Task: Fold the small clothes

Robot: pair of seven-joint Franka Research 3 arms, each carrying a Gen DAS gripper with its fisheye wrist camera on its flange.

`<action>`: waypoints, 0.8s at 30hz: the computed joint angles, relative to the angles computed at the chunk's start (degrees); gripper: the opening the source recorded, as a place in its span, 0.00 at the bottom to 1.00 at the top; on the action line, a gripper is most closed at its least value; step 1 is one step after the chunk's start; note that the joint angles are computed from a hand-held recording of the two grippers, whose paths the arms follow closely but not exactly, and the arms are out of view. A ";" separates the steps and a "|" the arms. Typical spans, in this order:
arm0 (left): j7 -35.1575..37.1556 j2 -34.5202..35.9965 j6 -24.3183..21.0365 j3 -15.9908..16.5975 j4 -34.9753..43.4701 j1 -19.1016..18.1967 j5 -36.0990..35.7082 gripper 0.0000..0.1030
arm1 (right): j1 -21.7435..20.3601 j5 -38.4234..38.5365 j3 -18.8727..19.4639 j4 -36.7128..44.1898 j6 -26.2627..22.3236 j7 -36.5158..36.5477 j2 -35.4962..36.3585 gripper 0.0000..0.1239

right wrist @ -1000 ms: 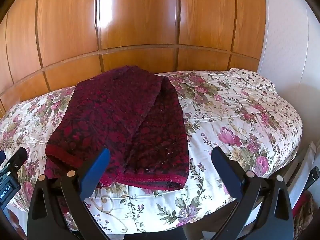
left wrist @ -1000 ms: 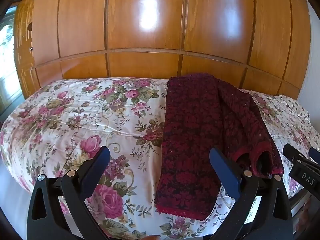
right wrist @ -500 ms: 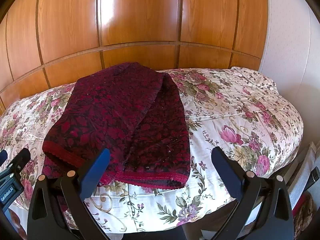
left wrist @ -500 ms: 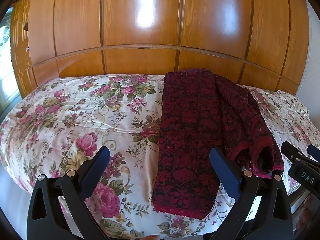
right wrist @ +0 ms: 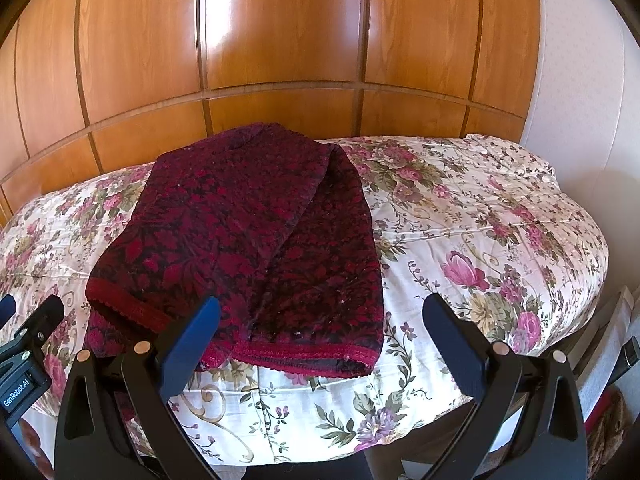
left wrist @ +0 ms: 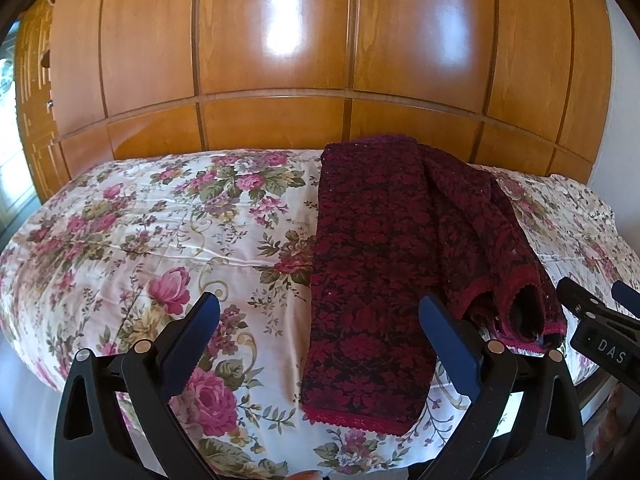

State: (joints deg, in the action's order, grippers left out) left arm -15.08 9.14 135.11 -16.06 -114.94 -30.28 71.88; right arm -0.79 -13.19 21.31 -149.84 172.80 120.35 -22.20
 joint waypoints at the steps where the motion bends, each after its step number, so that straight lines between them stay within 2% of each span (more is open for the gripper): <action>1: 0.04 0.03 -0.04 0.00 0.04 -0.02 0.01 0.96 | 0.04 0.02 -0.04 0.06 0.03 0.02 0.08 0.82; 24: 1.59 0.16 2.35 0.12 -0.22 0.03 0.81 0.96 | -0.40 -0.82 0.40 0.29 0.00 0.45 0.16 0.82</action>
